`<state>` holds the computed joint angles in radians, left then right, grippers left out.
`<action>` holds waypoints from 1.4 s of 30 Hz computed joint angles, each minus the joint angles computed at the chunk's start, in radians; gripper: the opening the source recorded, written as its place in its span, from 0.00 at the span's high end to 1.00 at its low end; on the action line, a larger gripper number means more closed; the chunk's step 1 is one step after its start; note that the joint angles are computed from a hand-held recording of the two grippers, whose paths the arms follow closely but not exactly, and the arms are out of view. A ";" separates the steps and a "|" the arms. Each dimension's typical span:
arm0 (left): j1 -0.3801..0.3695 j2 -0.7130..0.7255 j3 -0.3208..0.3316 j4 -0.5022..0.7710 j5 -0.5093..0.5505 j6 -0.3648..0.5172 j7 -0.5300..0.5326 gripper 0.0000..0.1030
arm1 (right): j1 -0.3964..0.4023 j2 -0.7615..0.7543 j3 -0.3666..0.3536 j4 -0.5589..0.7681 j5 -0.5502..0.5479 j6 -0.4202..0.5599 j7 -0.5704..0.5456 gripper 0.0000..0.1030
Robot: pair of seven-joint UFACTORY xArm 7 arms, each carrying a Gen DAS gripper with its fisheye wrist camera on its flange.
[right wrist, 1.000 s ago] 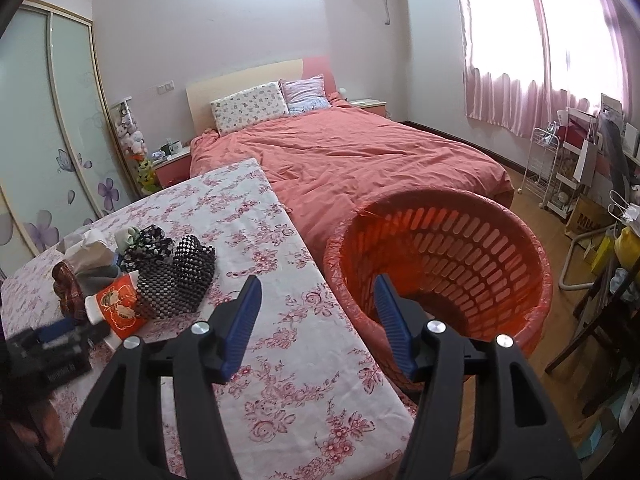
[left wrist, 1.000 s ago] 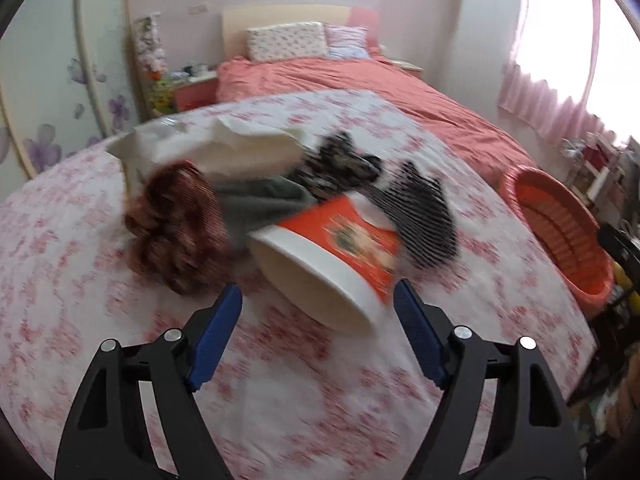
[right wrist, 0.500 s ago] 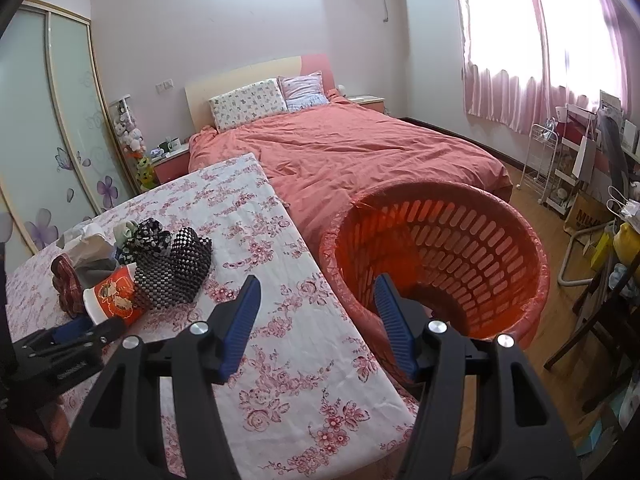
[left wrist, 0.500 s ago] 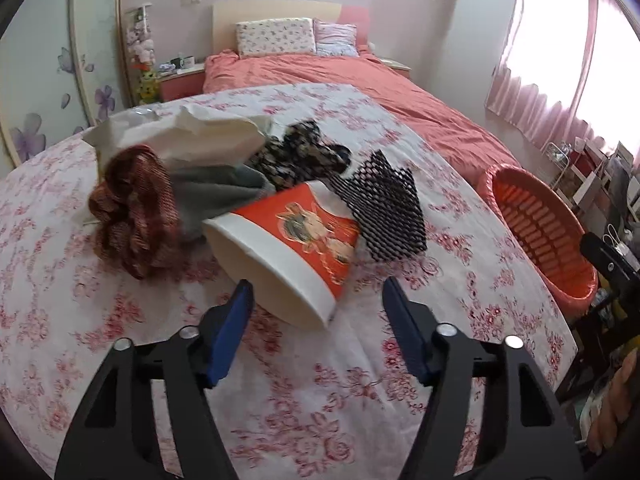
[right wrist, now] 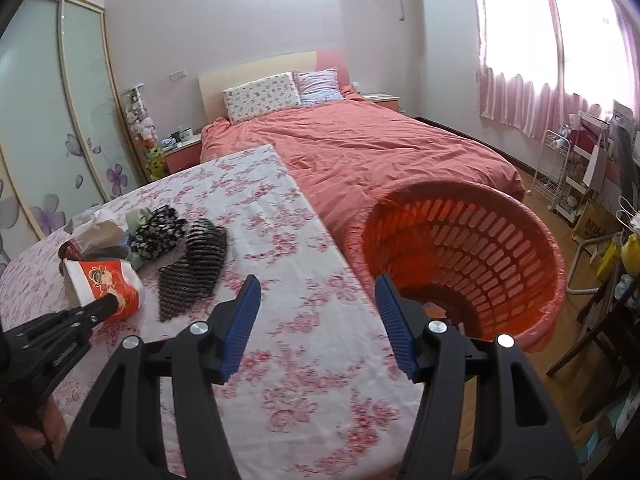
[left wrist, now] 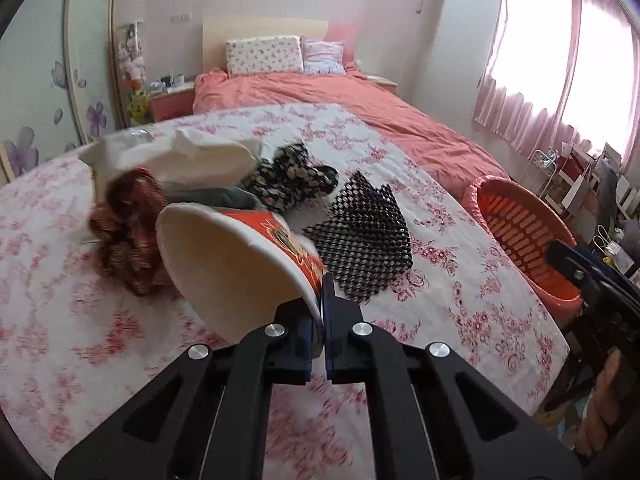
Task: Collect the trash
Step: 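Grasp the black mesh item with the right tool, then carry the mesh item and paper cup over the basket with both tools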
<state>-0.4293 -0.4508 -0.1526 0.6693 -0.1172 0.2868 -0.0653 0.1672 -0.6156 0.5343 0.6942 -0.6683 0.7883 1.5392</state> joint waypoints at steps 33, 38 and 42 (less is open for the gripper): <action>0.047 -0.090 0.054 0.010 -0.029 0.002 0.019 0.98 | 0.213 0.501 -0.267 0.303 -0.088 -0.140 -0.149 0.94; 0.030 -0.085 0.046 0.016 -0.032 -0.005 0.020 0.98 | 0.192 0.403 -0.238 0.236 -0.138 -0.142 -0.093 0.95; 0.012 -0.072 0.043 0.027 -0.037 -0.015 0.027 0.98 | 0.156 0.312 -0.209 0.180 -0.136 -0.136 -0.066 0.95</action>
